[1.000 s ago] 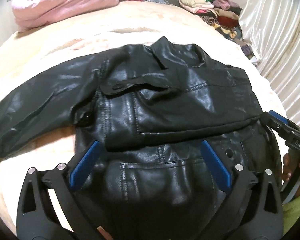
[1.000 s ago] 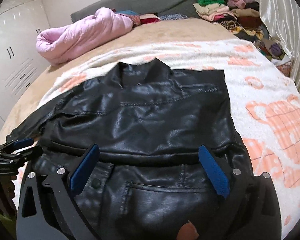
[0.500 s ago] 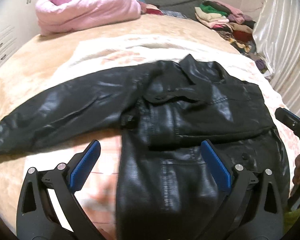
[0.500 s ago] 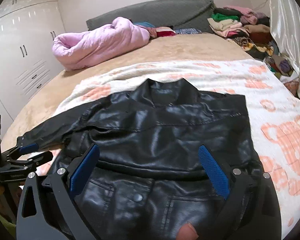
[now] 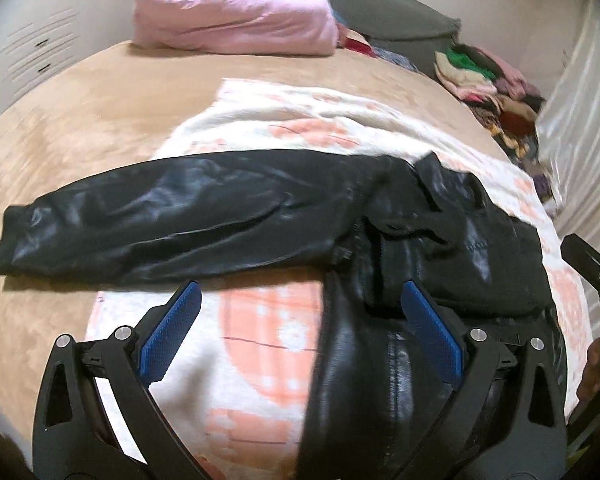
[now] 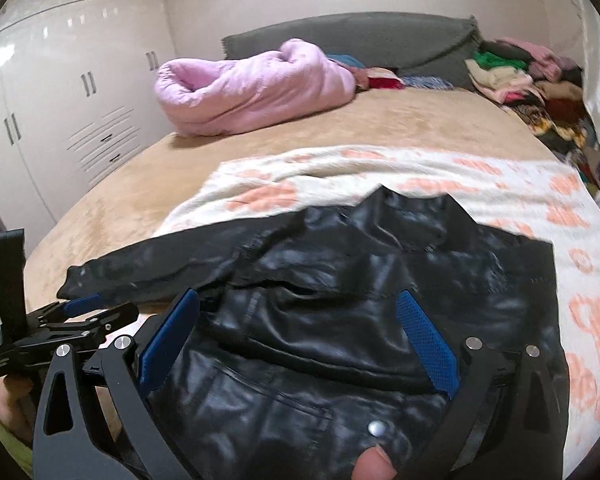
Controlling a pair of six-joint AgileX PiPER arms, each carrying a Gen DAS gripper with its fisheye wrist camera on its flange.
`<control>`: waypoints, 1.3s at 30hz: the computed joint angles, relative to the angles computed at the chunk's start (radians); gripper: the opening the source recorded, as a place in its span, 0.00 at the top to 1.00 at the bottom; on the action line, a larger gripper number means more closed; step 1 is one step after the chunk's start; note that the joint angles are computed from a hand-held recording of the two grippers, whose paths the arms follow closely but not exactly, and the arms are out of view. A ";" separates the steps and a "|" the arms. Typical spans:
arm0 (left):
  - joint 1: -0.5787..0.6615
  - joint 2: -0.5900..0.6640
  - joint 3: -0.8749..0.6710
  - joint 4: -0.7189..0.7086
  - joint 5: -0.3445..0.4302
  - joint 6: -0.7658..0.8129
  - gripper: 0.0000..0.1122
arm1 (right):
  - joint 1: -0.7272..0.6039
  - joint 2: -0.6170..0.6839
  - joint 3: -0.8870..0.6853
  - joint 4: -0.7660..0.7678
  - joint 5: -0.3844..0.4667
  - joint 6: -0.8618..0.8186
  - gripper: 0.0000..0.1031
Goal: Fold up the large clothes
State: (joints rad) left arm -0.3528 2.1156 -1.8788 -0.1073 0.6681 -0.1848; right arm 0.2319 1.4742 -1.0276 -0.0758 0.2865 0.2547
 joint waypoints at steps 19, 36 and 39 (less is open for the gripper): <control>0.148 -0.049 0.110 0.077 -0.080 -0.146 0.17 | 0.211 0.207 -0.267 -0.144 0.071 0.125 0.04; 0.246 -0.019 0.121 0.039 -0.090 -0.180 0.17 | 0.311 0.352 -0.428 -0.196 0.119 0.140 0.04; 0.261 0.002 0.102 0.050 -0.064 -0.204 0.17 | 0.318 0.370 -0.443 -0.181 0.116 0.126 0.04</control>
State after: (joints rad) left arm -0.0922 2.1180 -1.7769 -0.0571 0.6041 -0.3889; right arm 0.5498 1.8446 -1.4705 -0.2564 0.4029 0.3804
